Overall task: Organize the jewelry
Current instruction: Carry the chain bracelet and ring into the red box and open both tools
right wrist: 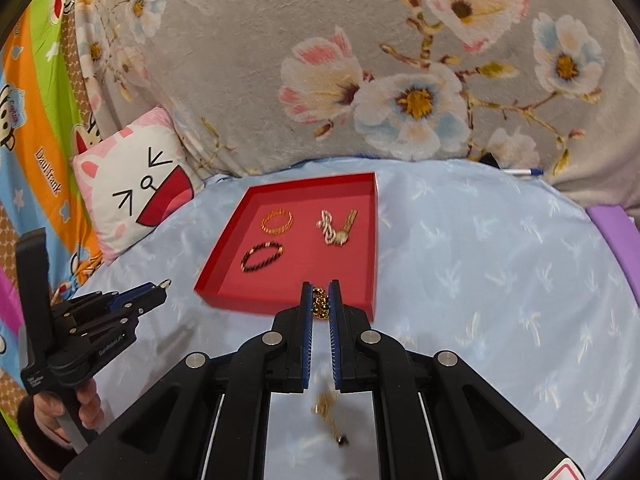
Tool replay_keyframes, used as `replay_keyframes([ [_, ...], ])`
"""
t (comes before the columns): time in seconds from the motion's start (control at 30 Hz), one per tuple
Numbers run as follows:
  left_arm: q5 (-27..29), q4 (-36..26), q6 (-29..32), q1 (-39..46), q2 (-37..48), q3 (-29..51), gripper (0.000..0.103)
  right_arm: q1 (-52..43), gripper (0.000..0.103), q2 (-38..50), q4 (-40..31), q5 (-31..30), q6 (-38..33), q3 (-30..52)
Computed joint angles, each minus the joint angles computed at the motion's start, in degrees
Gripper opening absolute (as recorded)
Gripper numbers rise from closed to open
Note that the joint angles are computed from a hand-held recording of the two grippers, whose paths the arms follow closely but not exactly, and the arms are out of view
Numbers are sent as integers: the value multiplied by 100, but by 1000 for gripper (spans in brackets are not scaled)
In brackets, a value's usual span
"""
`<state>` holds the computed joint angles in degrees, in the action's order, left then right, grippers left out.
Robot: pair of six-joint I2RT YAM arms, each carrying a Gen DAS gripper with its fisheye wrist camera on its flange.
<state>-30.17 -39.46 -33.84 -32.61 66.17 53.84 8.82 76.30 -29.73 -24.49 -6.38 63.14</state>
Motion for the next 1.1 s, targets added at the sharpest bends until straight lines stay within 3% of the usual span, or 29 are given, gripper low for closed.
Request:
replay_keyframes([
  [0.3,703,755,815,1019,1294,925,14,708,7,1628,414,577,342,1273],
  [0.57,1127,1152,1116,1342,2408,1468,14,913,7,2923,534,779,428,2160],
  [0.83,1420,1446,1115,1527,3354,1781,14,959,7,3620,570,885,372,2533],
  [1.1,1450,1608,1135,1573,3724,1792,15,963,7,3925,603,917,248,2483],
])
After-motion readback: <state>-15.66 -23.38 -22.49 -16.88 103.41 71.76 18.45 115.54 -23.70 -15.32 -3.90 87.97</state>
